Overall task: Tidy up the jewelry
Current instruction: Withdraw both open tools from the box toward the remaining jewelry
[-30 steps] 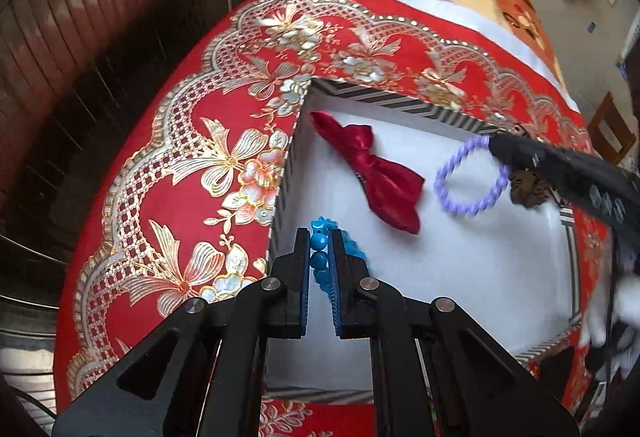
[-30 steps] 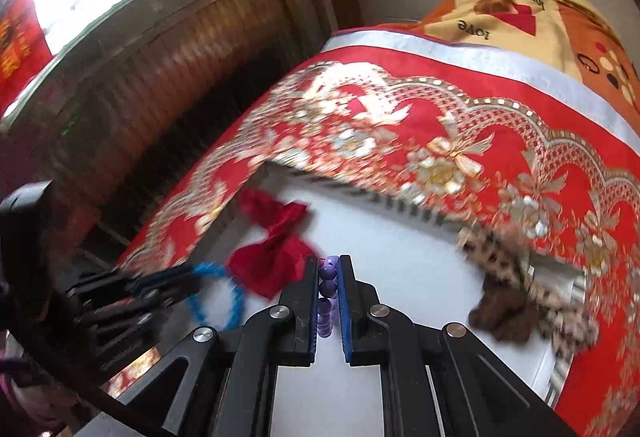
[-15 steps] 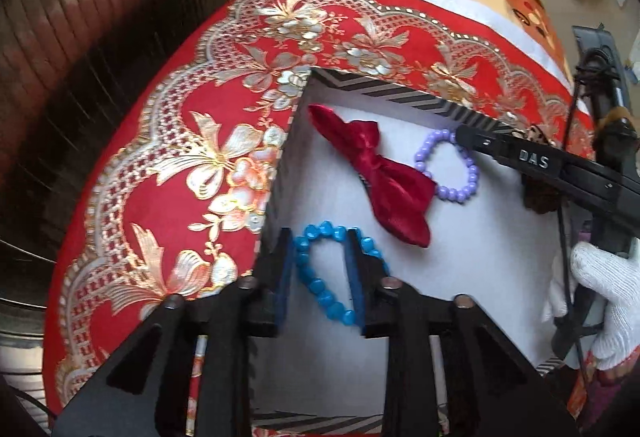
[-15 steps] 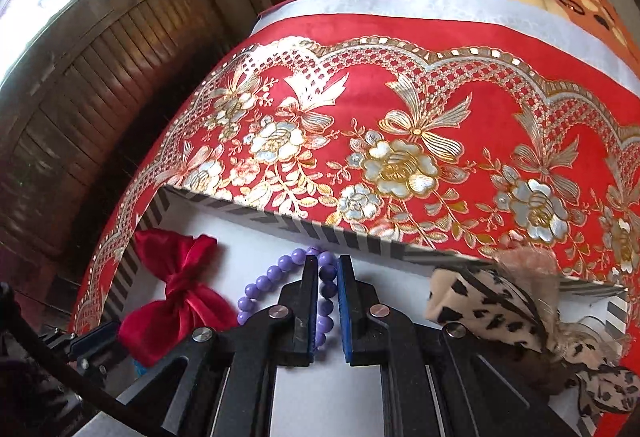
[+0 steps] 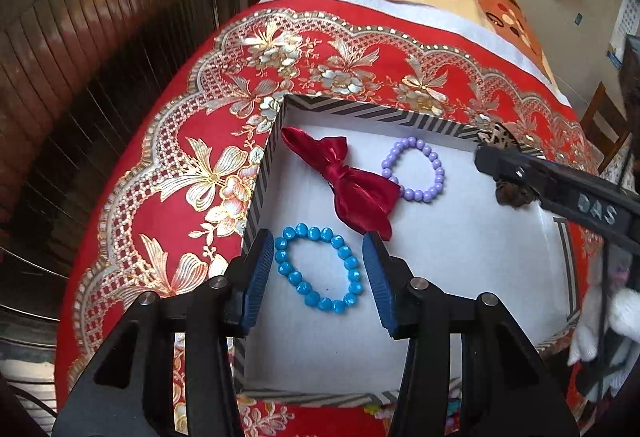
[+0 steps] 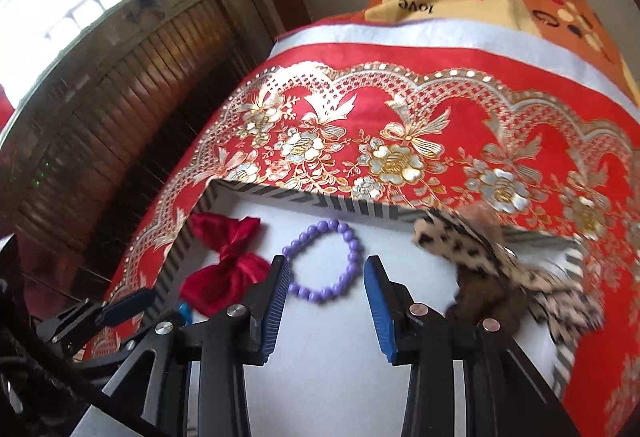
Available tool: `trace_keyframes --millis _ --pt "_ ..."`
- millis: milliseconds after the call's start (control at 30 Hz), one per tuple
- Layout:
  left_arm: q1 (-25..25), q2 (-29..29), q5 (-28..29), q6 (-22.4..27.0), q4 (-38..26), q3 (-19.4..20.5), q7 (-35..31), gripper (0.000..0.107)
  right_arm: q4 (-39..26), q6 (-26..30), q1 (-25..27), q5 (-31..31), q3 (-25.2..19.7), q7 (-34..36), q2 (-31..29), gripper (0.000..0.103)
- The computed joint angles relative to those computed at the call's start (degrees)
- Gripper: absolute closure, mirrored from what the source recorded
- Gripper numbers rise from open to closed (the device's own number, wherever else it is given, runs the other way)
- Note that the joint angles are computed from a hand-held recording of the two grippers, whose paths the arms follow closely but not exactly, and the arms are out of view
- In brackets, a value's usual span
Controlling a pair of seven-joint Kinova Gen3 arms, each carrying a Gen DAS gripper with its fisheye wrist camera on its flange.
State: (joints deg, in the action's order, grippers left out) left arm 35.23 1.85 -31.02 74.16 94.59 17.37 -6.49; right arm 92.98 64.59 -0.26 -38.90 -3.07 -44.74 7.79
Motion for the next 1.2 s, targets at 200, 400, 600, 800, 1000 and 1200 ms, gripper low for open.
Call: trace_keyframes --millis 200,400,600,800,1000,1200 --pt "2.74 0.31 -2.52 3.38 -1.53 1.61 1.44 0.062 4.14 1.78 1.41 -0.10 2.26 2.84 -6.26 0.064" --pt "6.24 0.64 -5.06 6.80 -2.91 3.08 3.32 0.062 7.53 4.10 2.14 -0.37 6.07 4.64 -11.81 0.063" --pt "9.35 0.48 -6.85 9.66 -3.84 4.54 5.20 0.062 10.40 5.94 2.82 -0.25 10.07 5.36 -16.97 0.061" --pt "12.50 0.41 -8.19 12.19 -4.49 6.07 6.79 0.062 13.24 6.28 2.91 2.12 13.35 3.90 -22.47 0.060" --pt "15.73 0.58 -9.67 14.88 -5.16 7.47 8.29 0.062 15.72 7.36 2.71 4.28 17.00 2.81 -26.70 0.059" --pt "18.31 0.33 -10.70 16.81 -5.42 8.56 9.55 0.062 17.15 8.17 2.40 6.81 19.98 1.42 -30.53 0.051"
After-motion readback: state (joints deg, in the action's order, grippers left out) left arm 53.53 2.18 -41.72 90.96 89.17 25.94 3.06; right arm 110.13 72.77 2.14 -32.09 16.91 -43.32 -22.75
